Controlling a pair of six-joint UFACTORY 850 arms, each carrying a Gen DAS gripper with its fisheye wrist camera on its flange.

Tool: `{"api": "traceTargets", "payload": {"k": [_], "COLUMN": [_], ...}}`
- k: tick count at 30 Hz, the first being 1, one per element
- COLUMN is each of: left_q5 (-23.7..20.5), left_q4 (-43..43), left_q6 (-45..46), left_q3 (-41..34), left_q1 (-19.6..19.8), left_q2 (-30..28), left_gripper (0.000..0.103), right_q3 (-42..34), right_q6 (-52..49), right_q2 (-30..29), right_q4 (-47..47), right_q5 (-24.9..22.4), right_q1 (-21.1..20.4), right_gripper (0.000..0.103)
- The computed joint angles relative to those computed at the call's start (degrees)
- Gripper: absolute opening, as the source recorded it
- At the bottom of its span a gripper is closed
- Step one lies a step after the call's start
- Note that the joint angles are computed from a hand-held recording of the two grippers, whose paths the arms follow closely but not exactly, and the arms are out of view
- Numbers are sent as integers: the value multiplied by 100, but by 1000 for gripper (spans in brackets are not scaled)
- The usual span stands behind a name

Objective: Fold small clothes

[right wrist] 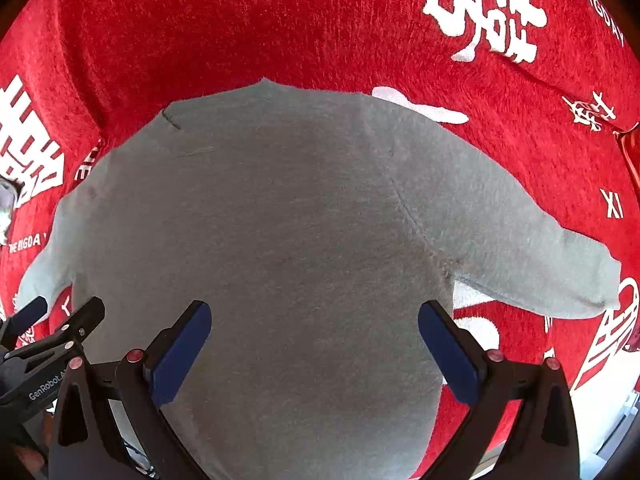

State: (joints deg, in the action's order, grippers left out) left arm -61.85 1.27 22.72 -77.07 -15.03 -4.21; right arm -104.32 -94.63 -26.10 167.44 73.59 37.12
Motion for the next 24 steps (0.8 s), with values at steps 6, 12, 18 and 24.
{"api": "traceTargets", "payload": {"k": [6,12,18,24], "left_q5": [36,70,44,41], "left_q4": [24,34,13,21], "left_q6": [-31,-84,-63,-81], "left_q3": [35,86,70,58], "left_q1": [-2,-15,-6,-21], "left_q2": [27,71,56,43], "left_gripper": [103,103,103,103], "right_q3": [1,-29,-38,-61], "right_q6": [-30,-64,-66,-71], "right_q2": [8,-11,-23,-46], "right_q4": [-18,9,9,4], "right_q5": [15,28,34,45], "right_q1": [-7,-20,-15,-14], "right_gripper": [103,103,103,103]}}
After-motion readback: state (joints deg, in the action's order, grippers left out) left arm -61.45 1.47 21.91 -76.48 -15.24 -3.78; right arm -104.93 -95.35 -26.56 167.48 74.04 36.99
